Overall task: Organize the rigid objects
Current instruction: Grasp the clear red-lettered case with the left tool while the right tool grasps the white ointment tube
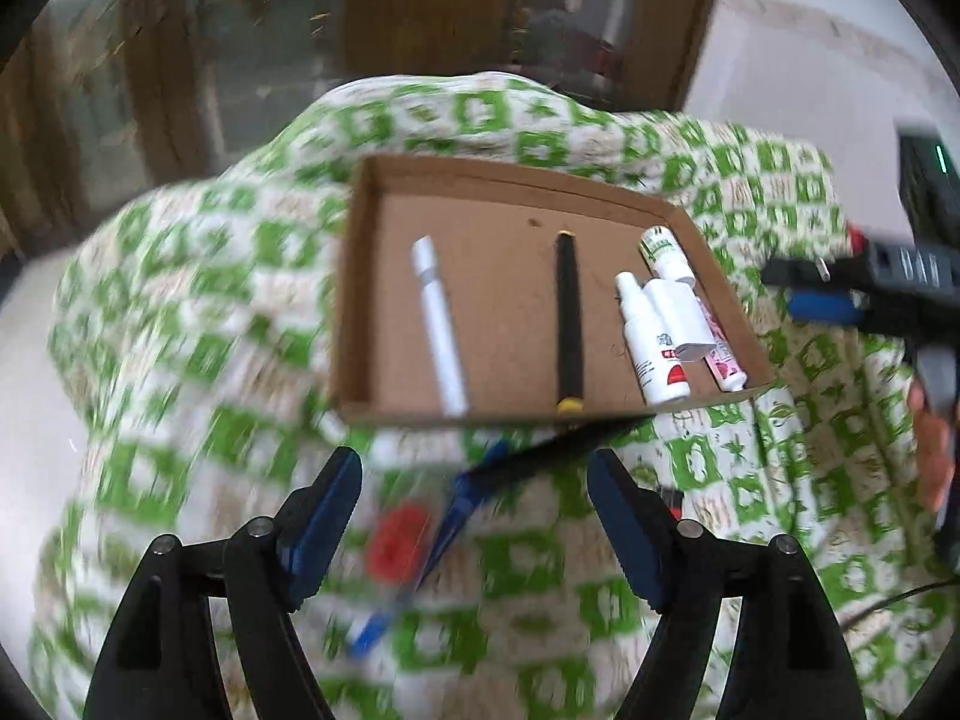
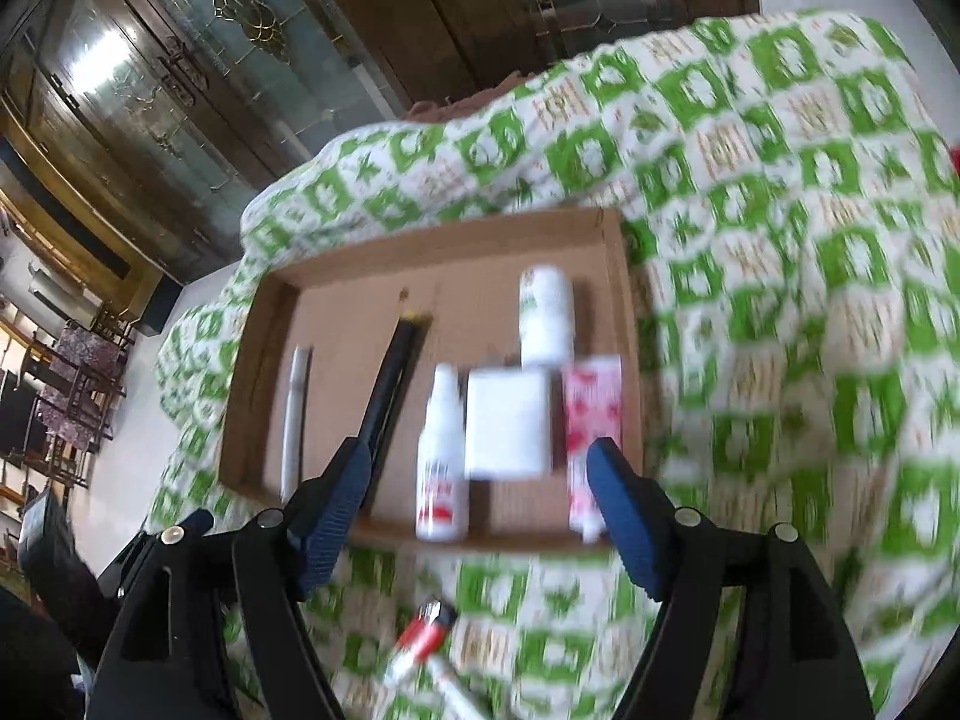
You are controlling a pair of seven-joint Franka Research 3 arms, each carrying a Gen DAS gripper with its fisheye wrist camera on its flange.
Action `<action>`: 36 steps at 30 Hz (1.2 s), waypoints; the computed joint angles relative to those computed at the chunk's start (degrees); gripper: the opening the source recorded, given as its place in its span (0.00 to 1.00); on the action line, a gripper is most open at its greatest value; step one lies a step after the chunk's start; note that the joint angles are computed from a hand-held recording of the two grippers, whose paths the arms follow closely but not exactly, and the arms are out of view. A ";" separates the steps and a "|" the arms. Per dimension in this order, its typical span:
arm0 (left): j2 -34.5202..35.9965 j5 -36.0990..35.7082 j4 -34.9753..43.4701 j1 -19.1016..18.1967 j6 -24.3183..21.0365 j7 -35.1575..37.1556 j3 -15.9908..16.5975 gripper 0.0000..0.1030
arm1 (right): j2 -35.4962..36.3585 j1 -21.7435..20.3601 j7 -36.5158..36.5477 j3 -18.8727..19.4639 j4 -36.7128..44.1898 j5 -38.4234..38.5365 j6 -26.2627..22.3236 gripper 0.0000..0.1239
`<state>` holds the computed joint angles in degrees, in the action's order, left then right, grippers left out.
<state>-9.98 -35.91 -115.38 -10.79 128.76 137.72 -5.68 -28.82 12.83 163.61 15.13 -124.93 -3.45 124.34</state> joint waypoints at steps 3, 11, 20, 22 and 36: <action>-0.89 0.66 -1.56 0.86 0.59 -1.26 0.54 0.79 | -1.23 1.78 0.05 0.37 -1.02 2.34 -0.35 0.60; -0.43 10.16 -3.85 0.02 2.08 -3.45 -1.51 0.79 | 1.22 6.50 -5.23 -0.18 -0.76 9.08 -0.77 0.60; 1.08 19.03 -6.12 -1.27 7.53 -5.68 -3.06 0.62 | 1.61 7.60 -5.54 -0.56 -1.88 11.72 -0.53 0.60; 1.61 18.31 -4.94 -1.59 3.91 -5.15 -2.53 0.34 | 1.57 7.66 -5.73 -0.57 -1.93 11.85 -0.52 0.60; 4.46 5.36 3.42 2.72 -17.93 -3.99 -0.74 0.31 | 4.90 10.36 -11.17 -2.22 -0.24 18.30 -1.71 0.51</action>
<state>-5.52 -30.55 -111.95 -8.07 110.83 133.73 -6.43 -23.92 23.20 152.43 12.90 -125.17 14.85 122.63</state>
